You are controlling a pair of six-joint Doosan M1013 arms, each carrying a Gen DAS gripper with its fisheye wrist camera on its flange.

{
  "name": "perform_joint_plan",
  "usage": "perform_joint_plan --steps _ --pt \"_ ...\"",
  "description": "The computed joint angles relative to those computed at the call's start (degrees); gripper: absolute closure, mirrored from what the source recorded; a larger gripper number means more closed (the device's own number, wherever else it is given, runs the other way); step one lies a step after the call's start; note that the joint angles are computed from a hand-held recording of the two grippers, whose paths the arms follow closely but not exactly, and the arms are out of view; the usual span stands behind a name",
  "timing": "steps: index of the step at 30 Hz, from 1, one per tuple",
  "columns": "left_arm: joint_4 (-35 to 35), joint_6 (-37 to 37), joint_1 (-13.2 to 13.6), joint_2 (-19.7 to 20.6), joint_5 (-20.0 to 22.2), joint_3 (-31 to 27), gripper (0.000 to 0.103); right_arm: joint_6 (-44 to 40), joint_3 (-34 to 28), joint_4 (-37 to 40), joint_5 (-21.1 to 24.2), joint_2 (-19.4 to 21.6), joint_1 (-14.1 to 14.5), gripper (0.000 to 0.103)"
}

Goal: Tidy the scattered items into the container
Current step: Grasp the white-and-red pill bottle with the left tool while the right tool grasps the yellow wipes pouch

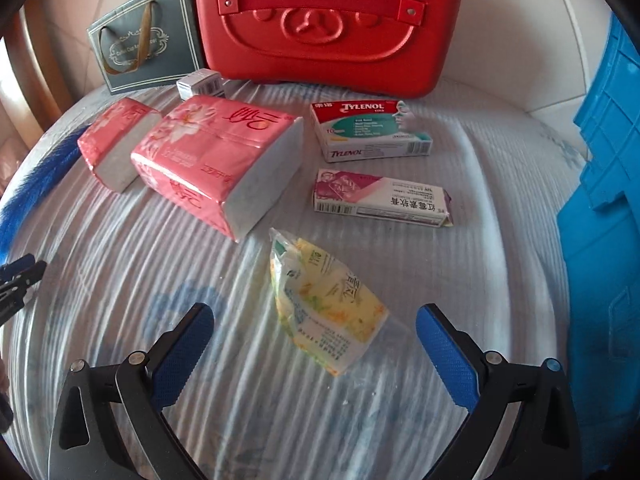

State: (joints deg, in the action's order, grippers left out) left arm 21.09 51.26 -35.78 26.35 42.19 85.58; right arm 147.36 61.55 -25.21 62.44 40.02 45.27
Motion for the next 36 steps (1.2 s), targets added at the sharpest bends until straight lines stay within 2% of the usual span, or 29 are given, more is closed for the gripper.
perform_joint_plan --steps 3,6,11,14,15,16,19,20,21,26,31,36 --pt "-1.71 0.18 0.26 0.07 0.14 -0.19 0.064 -0.82 0.32 1.2 -0.58 0.38 -0.38 0.007" --pt "-4.2 2.16 0.86 -0.51 -0.26 0.6 0.064 -0.42 1.41 3.57 -1.78 0.35 -0.85 0.007" --pt "-4.4 3.43 1.06 -1.32 -0.98 2.02 0.064 2.35 2.46 1.41 -2.53 0.12 -0.45 0.005" --pt "-4.36 3.72 0.99 -1.34 -0.54 1.96 0.064 2.59 1.96 0.18 -1.27 0.3 -0.18 0.009" --pt "-4.68 4.21 1.0 -1.45 -0.79 2.12 0.066 2.23 1.83 -0.32 -0.91 0.37 -0.05 0.017" --pt "-5.22 4.83 1.03 -1.62 -1.35 2.39 0.075 1.99 1.89 -0.56 -1.01 0.35 0.01 0.023" --pt "-5.69 5.69 1.01 -1.67 -1.14 2.32 0.097 2.23 1.62 -0.22 -1.58 0.24 -0.11 0.053" --pt "-5.6 5.75 0.98 -1.68 -1.06 2.27 0.098 2.13 1.21 0.05 -1.19 0.34 -0.14 0.072" --pt "-5.53 5.83 0.97 -1.75 -1.28 2.31 0.098 1.93 0.84 0.63 -0.85 0.43 -0.21 0.076" --pt "-5.15 5.56 0.86 -3.1 -3.07 3.24 0.101 2.21 2.09 1.23 -2.31 -0.67 0.04 0.082" --pt "-4.38 5.34 0.63 -5.43 -5.01 4.56 0.101 5.21 3.46 -0.79 -5.08 -2.53 1.2 0.083" --pt "-1.5 3.39 -0.33 -7.6 -4.81 5.14 0.101 7.72 3.78 -2.83 -6.5 -3.94 2.71 0.083"
